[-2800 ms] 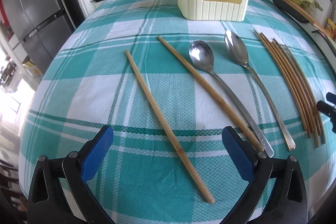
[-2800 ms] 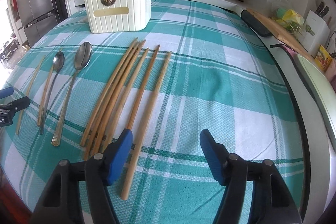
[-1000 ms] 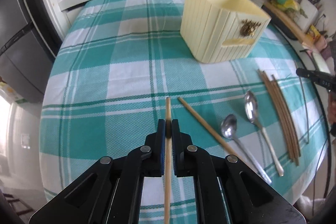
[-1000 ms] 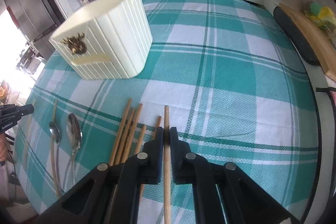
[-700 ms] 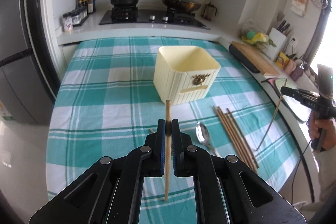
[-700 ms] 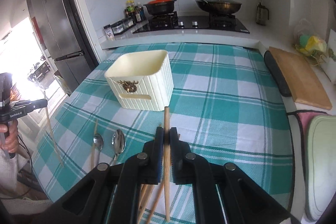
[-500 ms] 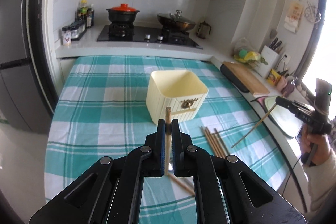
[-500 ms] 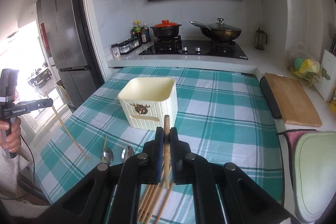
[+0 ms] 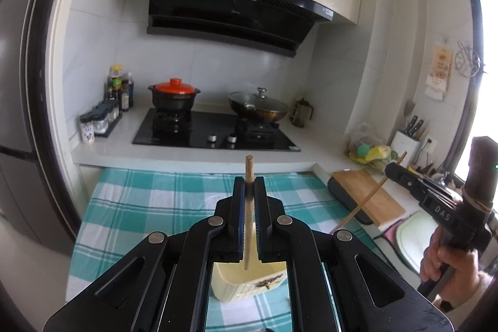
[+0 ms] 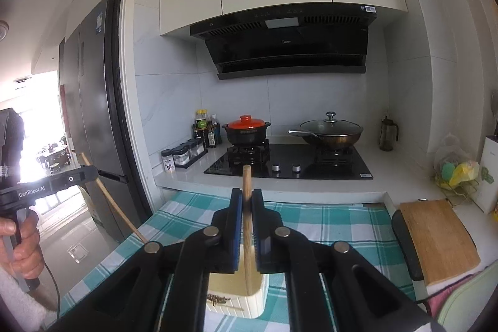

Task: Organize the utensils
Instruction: 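Lift the held chopsticks and carry both grippers over the cream caddy, then open both grippers to drop the chopsticks into the caddy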

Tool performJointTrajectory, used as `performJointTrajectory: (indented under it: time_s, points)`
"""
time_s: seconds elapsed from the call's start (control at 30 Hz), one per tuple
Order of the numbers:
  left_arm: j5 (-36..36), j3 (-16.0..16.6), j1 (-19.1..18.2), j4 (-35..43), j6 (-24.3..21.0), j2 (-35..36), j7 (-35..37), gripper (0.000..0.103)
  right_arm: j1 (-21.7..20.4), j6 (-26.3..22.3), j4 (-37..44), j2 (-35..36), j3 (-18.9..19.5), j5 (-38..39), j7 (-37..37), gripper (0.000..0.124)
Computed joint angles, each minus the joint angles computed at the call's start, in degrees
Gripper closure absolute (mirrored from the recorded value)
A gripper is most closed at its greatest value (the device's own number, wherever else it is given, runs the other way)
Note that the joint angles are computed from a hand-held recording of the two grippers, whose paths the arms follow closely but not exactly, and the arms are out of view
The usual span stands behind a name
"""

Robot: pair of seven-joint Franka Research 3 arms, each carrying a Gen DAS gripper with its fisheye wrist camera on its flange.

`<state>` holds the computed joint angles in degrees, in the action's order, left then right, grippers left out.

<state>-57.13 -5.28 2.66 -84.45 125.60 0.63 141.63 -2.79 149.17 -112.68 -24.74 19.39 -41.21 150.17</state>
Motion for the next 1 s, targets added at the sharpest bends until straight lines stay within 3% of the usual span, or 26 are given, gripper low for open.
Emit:
performJointTrajectory:
  time_s: [0.1,0.23,0.37,0.5,0.63,0.67,0.73,0.77,0.93,1.0]
  points:
    - [6.6,-1.4,-1.0,4.3,-0.8,4.6,-5.1,0.099,-0.3,0.3,2.1,4.2,-0.2,-0.3,1.1,0.118]
    - [17.6,-3.7,-1.3,12.9,-7.5,12.4,-13.3,0.099,6.6,-4.5,5.9,11.2,-6.7,12.3,-8.3,0.118]
    - [24.9,-5.9,-1.5,18.1,-11.5,18.3,-18.6,0.099,10.7,-9.6,8.7,16.7,-11.1,21.1,-15.1,0.118]
    - [28.8,-7.6,-1.5,18.9,-11.4,20.7,-22.0,0.099,12.4,-10.8,8.9,19.4,-13.6,24.5,-16.2,0.118]
    - [31.6,-8.3,-2.1,16.6,-7.9,20.4,-22.9,0.098,13.0,-9.2,8.2,20.2,-14.6,23.3,-14.7,0.114]
    - [32.2,-8.4,-2.2,16.6,-7.3,20.5,-23.2,0.095,13.1,-8.9,8.0,20.3,-14.7,22.4,-13.8,0.114]
    - [31.8,-8.8,-1.6,15.1,-6.8,19.5,-22.6,0.083,13.1,-8.9,7.6,19.7,-14.7,20.1,-12.1,0.085]
    - [30.8,-9.0,-0.9,13.0,-5.7,18.2,-21.5,0.072,13.0,-8.6,6.7,18.8,-14.4,17.8,-10.3,0.08]
    - [23.0,-7.3,2.7,-1.9,0.0,7.5,-9.5,0.055,12.3,-7.2,-1.3,10.0,-12.3,13.8,-9.1,0.078]
    - [20.1,-5.0,3.2,-9.9,2.2,2.2,-3.7,0.041,11.5,-7.4,-6.8,4.6,-10.4,12.9,-8.8,0.078]
